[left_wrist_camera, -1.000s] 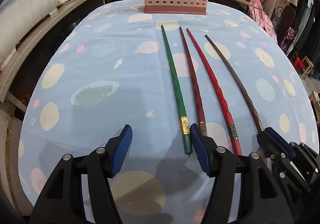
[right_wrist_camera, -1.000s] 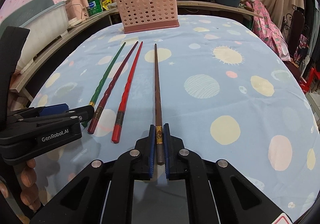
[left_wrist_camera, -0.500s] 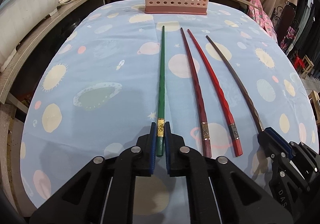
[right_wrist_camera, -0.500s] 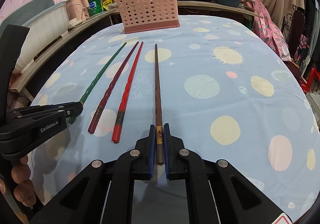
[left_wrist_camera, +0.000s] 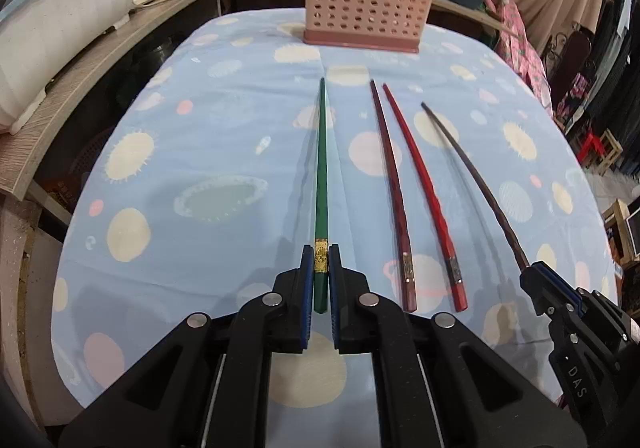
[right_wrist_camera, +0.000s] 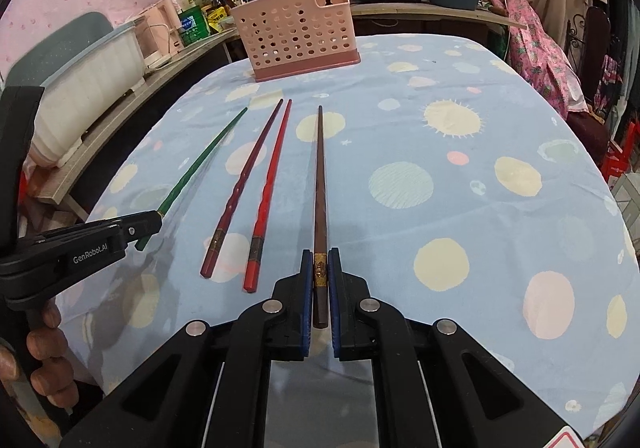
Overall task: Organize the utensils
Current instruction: 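Lift both held chopsticks and carry them up over the pink basket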
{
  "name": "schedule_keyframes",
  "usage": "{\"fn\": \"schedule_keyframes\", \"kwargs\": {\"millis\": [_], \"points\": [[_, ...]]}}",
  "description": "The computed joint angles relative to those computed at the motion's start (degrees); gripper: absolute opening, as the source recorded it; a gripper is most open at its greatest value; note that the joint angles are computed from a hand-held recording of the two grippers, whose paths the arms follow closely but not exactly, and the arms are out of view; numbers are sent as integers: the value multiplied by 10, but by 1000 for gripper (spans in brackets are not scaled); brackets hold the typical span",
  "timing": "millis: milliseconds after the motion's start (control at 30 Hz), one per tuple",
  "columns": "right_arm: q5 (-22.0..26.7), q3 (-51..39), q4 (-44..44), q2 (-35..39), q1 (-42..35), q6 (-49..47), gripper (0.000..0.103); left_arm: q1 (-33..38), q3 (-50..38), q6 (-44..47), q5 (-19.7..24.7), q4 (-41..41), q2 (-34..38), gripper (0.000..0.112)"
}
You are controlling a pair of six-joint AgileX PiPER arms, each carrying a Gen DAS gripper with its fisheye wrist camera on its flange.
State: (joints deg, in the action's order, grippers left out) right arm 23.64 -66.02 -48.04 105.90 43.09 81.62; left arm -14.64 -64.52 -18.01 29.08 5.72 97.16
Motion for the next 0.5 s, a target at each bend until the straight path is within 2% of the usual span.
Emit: {"fn": "schedule_keyframes", "kwargs": {"millis": [267, 500], "points": [[16, -12, -21, -47, -10, 8, 7, 25, -18, -1, 6, -10, -50, 7], [29, -35, -70, -76, -23, 38, 7, 49, -69, 10, 16, -29, -68, 7]]}}
